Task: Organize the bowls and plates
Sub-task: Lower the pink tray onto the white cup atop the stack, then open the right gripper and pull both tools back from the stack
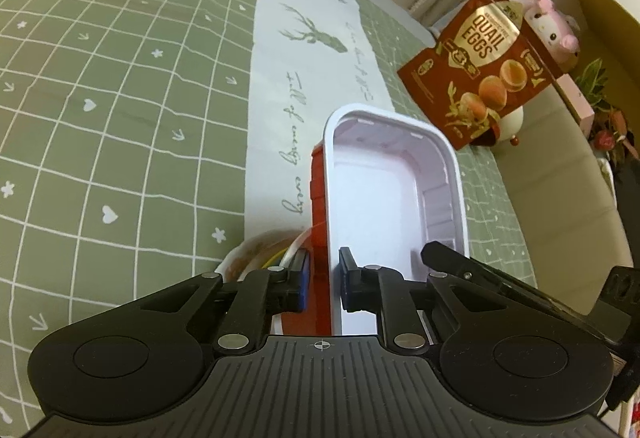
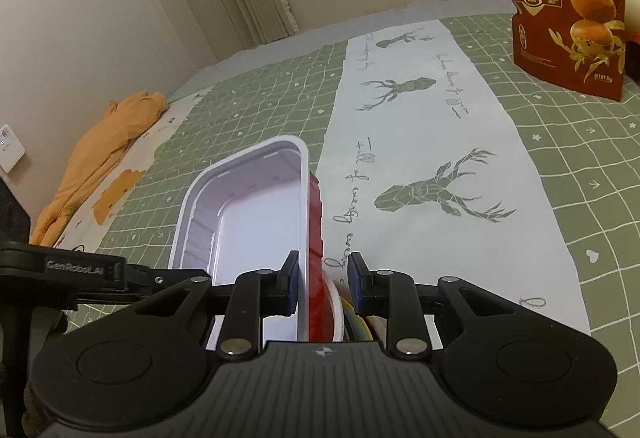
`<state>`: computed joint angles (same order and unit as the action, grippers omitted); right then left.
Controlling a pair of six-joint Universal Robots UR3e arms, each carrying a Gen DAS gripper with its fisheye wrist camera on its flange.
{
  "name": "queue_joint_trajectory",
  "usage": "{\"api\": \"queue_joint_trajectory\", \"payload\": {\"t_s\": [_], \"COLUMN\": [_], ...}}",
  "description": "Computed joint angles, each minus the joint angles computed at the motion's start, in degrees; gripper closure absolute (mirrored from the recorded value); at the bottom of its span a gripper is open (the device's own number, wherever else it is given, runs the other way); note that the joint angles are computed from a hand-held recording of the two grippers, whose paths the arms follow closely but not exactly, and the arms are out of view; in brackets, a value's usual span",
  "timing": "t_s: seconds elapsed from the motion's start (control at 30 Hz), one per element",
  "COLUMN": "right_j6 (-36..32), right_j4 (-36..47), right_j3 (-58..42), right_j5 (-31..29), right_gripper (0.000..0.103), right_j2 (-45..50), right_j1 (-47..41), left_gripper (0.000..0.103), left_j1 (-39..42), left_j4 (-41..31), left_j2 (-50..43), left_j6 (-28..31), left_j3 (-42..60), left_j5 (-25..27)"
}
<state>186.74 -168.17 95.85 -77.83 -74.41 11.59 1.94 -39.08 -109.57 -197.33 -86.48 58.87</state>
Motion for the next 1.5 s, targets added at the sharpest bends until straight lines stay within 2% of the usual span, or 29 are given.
{"api": "queue_joint_trajectory", "payload": {"t_s": [0.5,0.73,1.1,1.2,1.3,1.33,1.43,1.5], "right_j6": [-0.2,0.5,0.1,0.7,1.1,1.2,1.5,1.5], "right_j4": [-6.3,-11.8,-18.9,-21.6,-27.7,-30.1,-41.1,-50.6], "right_j3": [14.4,21.1,29.7,33.0,37.8,39.5,46.5,50.7], "right_j5": [-0.5,-2.3,-5.0,-4.0,-6.4,-7.2,-10.3,-14.4], "right_gripper": [0.078,0.078,0.074,0.074,0.068,0.064,0.049,0.045], "right_j2": [-9.1,-14.0,-18.1,-19.7,-20.3,-20.3,-18.7,-14.3], "right_j1": [1.0,2.5,4.8,3.9,5.0,5.4,7.3,9.8], "left_gripper": [0.081,0.079,0.079,0.079,0.079,0.079,0.08,0.085], "left_j1": [0.0,-2.9,-5.4,-9.0,-15.3,-18.2,-31.5,-37.9], "left_j4": [3.8,4.0,9.7,13.6,23.4,28.0,43.1,46.7], "left_j2": [13.6,18.1,22.8,24.6,25.8,25.2,18.3,14.1], "left_j6": [-1.3,-0.3,-2.9,-4.8,-6.7,-7.1,-6.3,-6.3], "left_j3": [-14.8,-17.9,-23.2,-26.1,-32.2,-34.3,-38.2,-38.2], "left_j5": [2.1,4.7,9.2,13.5,21.1,24.7,41.5,48.7]}}
